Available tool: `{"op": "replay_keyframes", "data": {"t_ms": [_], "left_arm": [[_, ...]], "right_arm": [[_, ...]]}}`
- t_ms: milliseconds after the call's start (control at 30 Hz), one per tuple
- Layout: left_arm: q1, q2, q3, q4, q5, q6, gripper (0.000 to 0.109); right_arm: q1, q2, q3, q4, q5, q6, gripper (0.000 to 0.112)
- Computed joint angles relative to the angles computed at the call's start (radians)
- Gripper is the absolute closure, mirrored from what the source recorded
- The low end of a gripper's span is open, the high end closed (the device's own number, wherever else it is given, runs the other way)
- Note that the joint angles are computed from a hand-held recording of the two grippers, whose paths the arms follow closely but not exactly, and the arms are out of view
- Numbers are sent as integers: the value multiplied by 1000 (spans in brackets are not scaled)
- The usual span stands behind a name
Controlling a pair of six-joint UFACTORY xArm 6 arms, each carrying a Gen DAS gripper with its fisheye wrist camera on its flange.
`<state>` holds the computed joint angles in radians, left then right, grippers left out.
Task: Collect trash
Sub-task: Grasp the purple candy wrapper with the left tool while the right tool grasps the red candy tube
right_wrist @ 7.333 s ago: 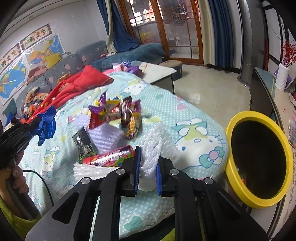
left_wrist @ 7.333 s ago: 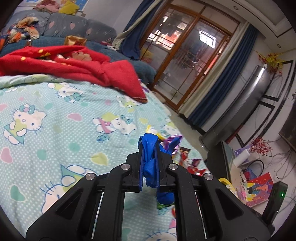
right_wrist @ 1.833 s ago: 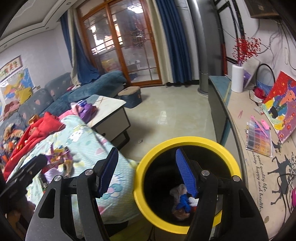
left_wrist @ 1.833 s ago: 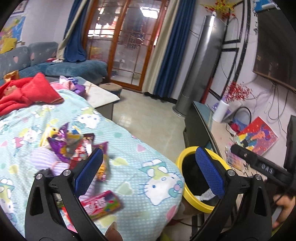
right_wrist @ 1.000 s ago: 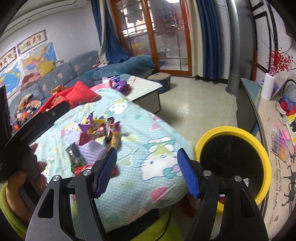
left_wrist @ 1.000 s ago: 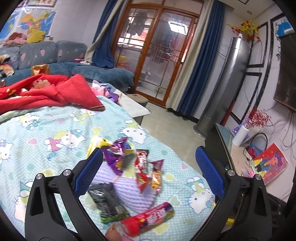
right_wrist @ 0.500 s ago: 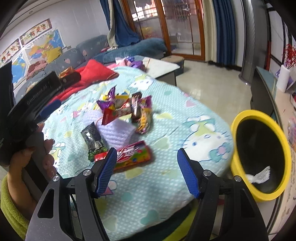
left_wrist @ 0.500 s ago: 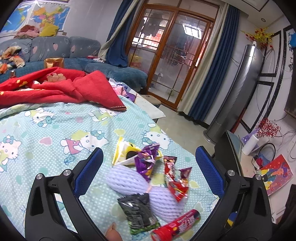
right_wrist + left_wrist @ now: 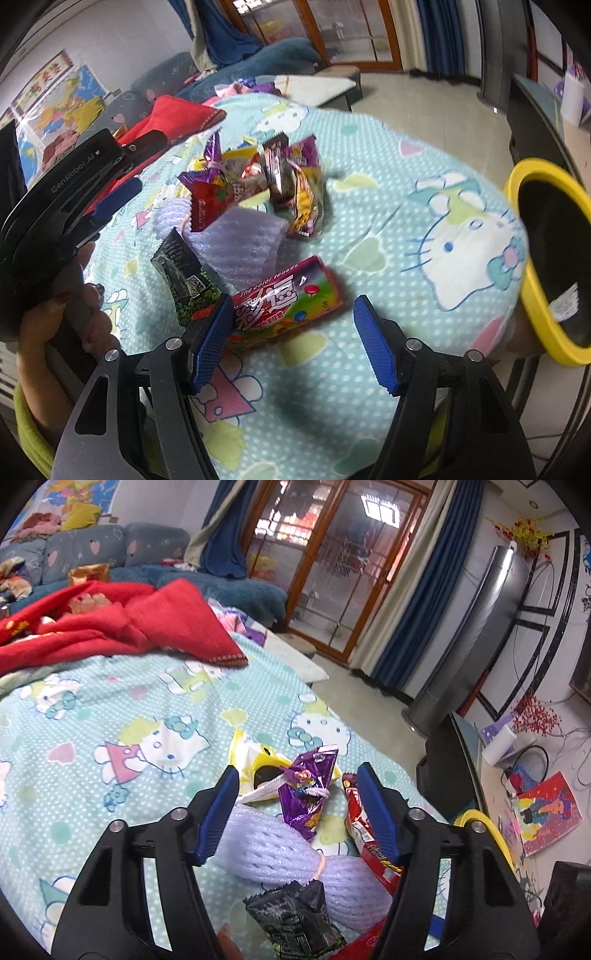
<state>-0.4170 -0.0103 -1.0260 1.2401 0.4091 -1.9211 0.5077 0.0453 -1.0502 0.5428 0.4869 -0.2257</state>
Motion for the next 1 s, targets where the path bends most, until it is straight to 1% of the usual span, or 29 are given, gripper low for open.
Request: {"op": "replay_keyframes", "data": {"t_ms": [133,200,367,433,500,533,633,667,700,800,900,1000], "left_arm": [[17,41,-16,-60,-45,62,55],[26,56,-20,-84,-67,84,60],[50,87,-29,-116,-122,107,68],[57,91,-28,-118,-138,105,73],[61,97,-28,-113,-151,100,78],[62,98,-29,-107,-155,95,78],[64,105,-35,-100,-161,92,81],[62,105,-35,-100,-157,92,87],[61,105,-35,-98,-159,92,89],[55,102,-35,-90,-153,91,92],[62,99,-33,-43,-173,42,96],[61,81,-25,22,-183,-25,97]], "right_arm": [[-3,20,-19,87,23,-29,47],[-5,24,-21,125,25,-44,47],[-21,32,-27,226,41,-109,48],[-26,39,-34,259,44,-129,54],[-36,43,-42,287,56,-146,60],[-44,44,-46,307,70,-160,62],[-70,46,-56,354,109,-194,67],[-77,44,-57,368,118,-206,68],[-82,42,-56,380,124,-216,70],[-98,24,-49,402,140,-250,72],[-106,6,-42,411,149,-276,75],[-106,-13,-36,408,146,-299,76]]}}
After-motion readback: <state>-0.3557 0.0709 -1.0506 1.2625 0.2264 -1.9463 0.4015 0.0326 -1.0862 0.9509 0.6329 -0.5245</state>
